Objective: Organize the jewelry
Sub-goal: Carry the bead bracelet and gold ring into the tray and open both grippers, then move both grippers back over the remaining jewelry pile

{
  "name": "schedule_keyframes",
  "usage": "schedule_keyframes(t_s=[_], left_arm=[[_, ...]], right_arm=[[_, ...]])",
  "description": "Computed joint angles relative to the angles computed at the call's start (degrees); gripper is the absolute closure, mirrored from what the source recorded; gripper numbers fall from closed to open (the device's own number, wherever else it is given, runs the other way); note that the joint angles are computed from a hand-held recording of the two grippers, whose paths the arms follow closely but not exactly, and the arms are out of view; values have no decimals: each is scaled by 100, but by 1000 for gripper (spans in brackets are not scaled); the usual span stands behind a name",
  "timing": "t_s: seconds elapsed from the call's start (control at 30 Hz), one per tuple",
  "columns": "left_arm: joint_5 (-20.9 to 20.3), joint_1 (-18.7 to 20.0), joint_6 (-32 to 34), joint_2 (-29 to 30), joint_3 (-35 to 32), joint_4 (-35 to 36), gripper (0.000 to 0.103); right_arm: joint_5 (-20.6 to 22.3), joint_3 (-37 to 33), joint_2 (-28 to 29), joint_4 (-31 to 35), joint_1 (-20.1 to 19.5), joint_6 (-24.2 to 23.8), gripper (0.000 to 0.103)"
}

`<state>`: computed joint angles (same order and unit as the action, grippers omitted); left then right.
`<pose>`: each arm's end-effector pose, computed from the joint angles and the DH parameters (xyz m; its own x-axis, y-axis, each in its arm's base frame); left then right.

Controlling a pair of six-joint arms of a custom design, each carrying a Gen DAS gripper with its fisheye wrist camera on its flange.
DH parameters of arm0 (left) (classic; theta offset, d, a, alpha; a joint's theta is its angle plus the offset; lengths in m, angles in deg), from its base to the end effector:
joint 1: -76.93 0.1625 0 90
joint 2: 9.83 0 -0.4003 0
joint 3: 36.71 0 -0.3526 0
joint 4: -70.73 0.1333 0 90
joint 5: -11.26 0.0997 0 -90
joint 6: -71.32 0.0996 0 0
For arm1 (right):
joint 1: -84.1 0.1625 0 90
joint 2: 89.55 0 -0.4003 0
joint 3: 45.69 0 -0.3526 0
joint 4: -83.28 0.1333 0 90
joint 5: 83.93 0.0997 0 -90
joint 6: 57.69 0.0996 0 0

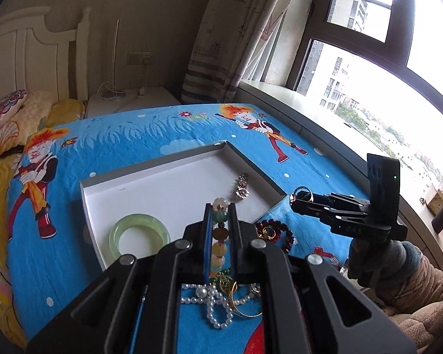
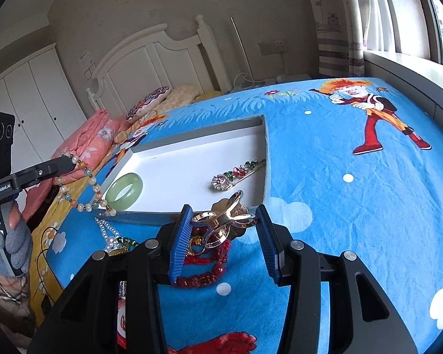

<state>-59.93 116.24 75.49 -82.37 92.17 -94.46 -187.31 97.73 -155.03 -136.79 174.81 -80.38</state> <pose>-0.2359 -0.4070 0.1939 -0.6252 0.7082 -0.3278 0.7798 0.5495 -0.3000 0.1149 -0.3761 0.2011 -0.8966 -0.0794 0.4356 -0.3831 0.6321 -0.6735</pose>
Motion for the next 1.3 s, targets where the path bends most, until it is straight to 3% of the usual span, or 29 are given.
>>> schedule_keyframes(t_s=[0.2, 0.37, 0.6, 0.8, 0.87, 0.9, 0.93, 1.07, 1.13, 1.2, 1.23, 1.3], left_arm=[[206, 58, 90, 399, -443, 24, 94], [678, 88, 161, 864, -826, 41, 94], [1652, 98, 374, 1481, -1233, -58, 94], [1920, 155, 357, 1922, -1530, -14, 91], [1937, 169, 279, 2052, -1593, -134, 67], [1966, 157, 276, 2093, -1561, -349, 41], [2076, 116, 307, 2136, -1480, -701, 26], [2328, -50, 373, 2021, -1050, -1590, 11], [2729, -218, 450, 1975, -661, -2355, 2], [3107, -392, 481, 1889, -248, -2938, 2], [3178, -448, 401, 1765, -75, -2910, 2], [3174, -514, 104, 1394, 251, -2409, 2]], right_arm=[[-323, -449, 179, 371, 382, -210, 58], [-509, -1056, 446, 896, 604, -403, 58], [-710, -1987, 780, 1915, 706, -477, 58], [-1023, -2584, 1055, 2473, 680, -355, 58], [-1209, -2737, 1142, 2505, 639, -224, 56], [-1233, -2775, 1146, 2518, 603, -179, 54], [-1258, -2777, 1125, 2497, 571, -108, 46], [-1087, -2352, 857, 1931, 498, -217, 44], [-952, -2005, 689, 1521, 483, -316, 44], [-655, -1569, 513, 1031, 403, -475, 31], [-593, -1377, 476, 731, 392, -561, 14], [-488, -992, 392, 239, 332, -714, 12]])
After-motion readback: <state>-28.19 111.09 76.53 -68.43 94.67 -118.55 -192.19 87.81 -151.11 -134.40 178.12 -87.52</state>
